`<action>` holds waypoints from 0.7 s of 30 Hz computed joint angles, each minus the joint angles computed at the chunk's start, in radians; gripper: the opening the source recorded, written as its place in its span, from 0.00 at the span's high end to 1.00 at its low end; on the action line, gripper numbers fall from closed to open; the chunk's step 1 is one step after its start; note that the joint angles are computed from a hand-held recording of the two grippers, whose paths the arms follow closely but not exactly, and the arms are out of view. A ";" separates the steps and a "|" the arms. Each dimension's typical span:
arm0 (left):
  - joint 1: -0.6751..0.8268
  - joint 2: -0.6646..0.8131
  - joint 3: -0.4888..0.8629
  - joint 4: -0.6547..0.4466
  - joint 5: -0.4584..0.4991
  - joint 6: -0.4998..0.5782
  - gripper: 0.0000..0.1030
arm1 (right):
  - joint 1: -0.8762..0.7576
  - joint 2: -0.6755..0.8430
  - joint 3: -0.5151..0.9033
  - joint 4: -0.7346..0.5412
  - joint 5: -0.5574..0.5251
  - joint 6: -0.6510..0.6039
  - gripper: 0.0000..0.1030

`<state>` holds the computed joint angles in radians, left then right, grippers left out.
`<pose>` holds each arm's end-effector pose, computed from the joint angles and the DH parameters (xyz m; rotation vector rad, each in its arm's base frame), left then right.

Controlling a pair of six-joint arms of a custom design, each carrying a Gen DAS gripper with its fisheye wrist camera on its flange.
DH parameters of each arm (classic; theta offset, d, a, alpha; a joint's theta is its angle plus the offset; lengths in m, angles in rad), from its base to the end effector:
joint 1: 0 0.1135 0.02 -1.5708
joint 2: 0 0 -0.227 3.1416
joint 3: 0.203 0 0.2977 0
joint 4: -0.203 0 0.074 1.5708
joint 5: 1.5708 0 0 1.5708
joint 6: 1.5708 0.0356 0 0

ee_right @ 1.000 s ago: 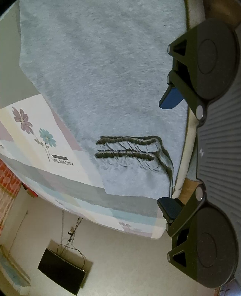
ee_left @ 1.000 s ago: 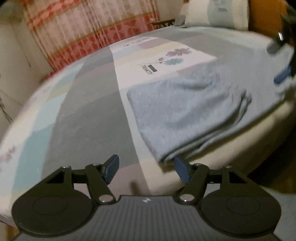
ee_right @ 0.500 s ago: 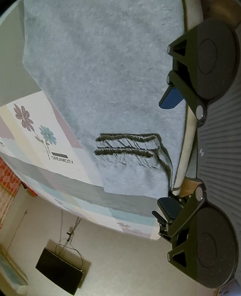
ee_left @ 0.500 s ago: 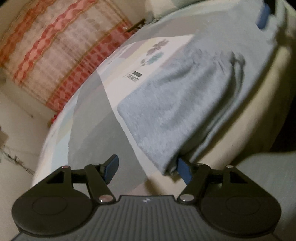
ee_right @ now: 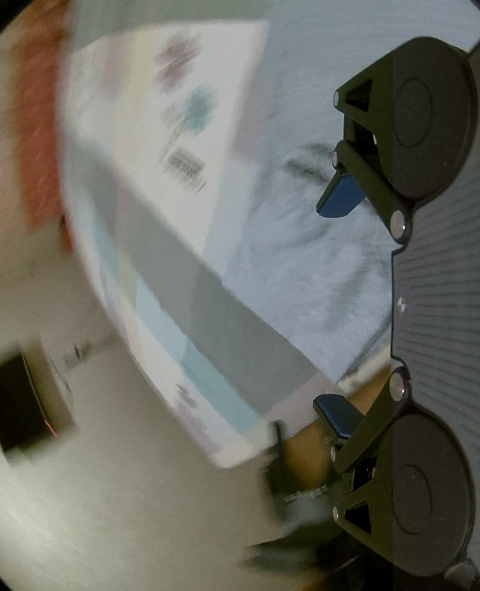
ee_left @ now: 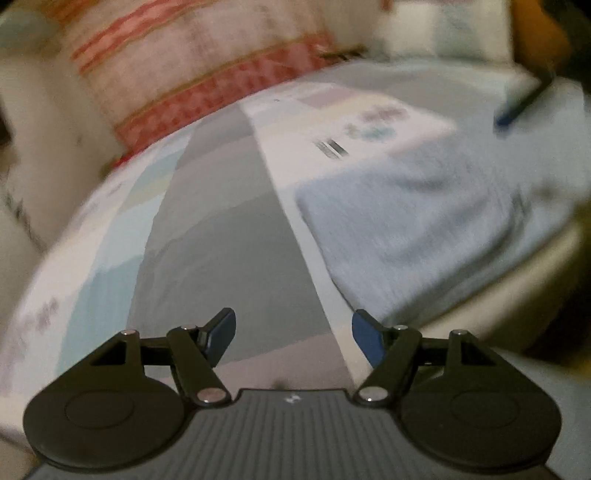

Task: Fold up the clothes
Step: 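Withdraw both open grippers from the folded sleeve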

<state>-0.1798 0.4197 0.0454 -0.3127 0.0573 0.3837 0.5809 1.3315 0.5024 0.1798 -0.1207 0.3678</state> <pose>0.1873 -0.0361 0.0858 0.6568 2.1591 0.0443 0.2439 0.1652 0.0935 -0.3123 2.2735 0.6434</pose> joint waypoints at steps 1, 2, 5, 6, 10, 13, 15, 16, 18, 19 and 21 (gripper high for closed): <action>0.032 0.031 0.024 0.008 0.054 -0.045 0.30 | 0.018 0.086 0.044 0.027 0.019 -0.038 0.00; 0.061 0.094 0.059 0.030 0.114 -0.087 0.30 | 0.035 0.169 0.089 0.047 0.038 -0.074 0.02; 0.106 0.272 0.142 0.113 0.270 -0.201 0.30 | 0.052 0.345 0.184 0.030 0.024 -0.078 0.09; 0.102 0.331 0.162 0.152 0.300 -0.232 0.30 | 0.060 0.340 0.162 0.049 0.033 -0.071 0.10; 0.034 0.592 0.230 0.317 0.348 -0.288 0.30 | 0.088 0.294 0.074 0.110 0.066 -0.050 0.10; -0.021 0.818 0.293 0.396 0.336 -0.312 0.30 | 0.092 0.238 0.051 0.080 0.083 -0.055 0.10; -0.031 0.917 0.321 0.406 0.324 -0.327 0.32 | 0.093 0.194 0.032 0.072 0.101 -0.070 0.10; -0.025 0.904 0.310 0.405 0.333 -0.321 0.31 | 0.093 0.168 0.020 0.076 0.115 -0.084 0.10; -0.004 0.874 0.325 0.349 0.360 -0.307 0.31 | 0.074 0.170 0.026 0.093 0.111 -0.135 0.10; 0.006 0.858 0.340 0.326 0.375 -0.306 0.31 | 0.063 0.172 0.030 0.103 0.108 -0.161 0.10; 0.024 0.843 0.376 0.313 0.416 -0.301 0.31 | 0.046 0.205 0.054 0.119 0.097 -0.198 0.10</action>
<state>-0.1554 1.2628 0.4219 0.0001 0.4737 0.0823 0.6272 1.5368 0.5567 0.2986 -0.0241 0.1699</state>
